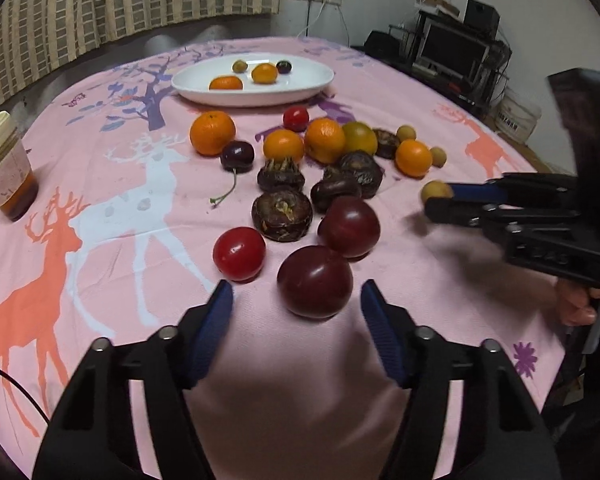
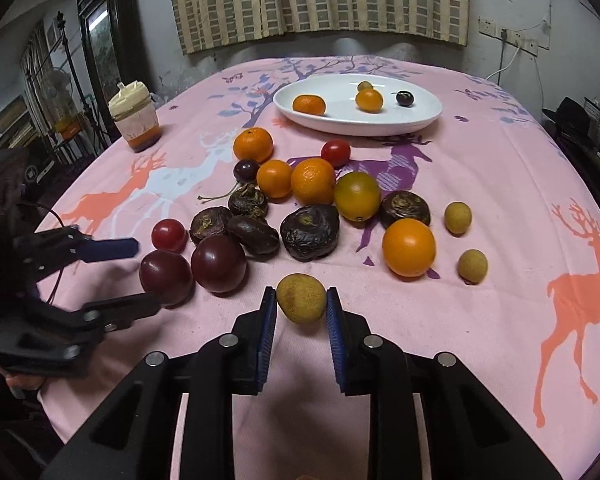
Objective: Organize fruits
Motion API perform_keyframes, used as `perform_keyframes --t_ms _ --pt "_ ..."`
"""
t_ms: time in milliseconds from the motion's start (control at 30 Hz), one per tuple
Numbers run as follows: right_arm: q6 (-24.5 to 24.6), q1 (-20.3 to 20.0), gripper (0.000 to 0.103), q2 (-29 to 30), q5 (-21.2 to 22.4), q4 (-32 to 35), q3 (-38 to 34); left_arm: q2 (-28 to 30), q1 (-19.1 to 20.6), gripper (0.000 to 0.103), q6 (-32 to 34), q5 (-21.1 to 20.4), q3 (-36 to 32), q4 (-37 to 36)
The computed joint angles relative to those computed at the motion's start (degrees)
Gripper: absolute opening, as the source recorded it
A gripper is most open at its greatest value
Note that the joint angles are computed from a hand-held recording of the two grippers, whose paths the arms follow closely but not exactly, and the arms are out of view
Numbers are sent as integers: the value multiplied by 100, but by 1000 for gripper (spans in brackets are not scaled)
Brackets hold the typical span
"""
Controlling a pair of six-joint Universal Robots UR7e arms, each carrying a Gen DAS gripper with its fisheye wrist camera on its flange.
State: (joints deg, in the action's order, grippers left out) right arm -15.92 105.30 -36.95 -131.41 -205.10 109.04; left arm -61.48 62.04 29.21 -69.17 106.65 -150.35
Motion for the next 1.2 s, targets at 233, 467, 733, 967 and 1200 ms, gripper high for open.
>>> perform_keyframes --t_ms 233,467,733,967,1200 --pt "23 -24 25 -89 100 -291 189 89 -42 59 20 12 -81 102" --pt "87 -92 25 -137 207 -261 212 191 -88 40 89 176 -131 336" --pt "-35 -231 25 -357 709 -73 -308 581 -107 40 -292 -436 -1532 1315" --pt "-114 -574 25 100 888 529 -2130 2453 -210 40 -579 92 -4066 1328" --pt "-303 -851 29 700 785 1524 -3579 4146 -186 42 -781 509 -6664 2612"
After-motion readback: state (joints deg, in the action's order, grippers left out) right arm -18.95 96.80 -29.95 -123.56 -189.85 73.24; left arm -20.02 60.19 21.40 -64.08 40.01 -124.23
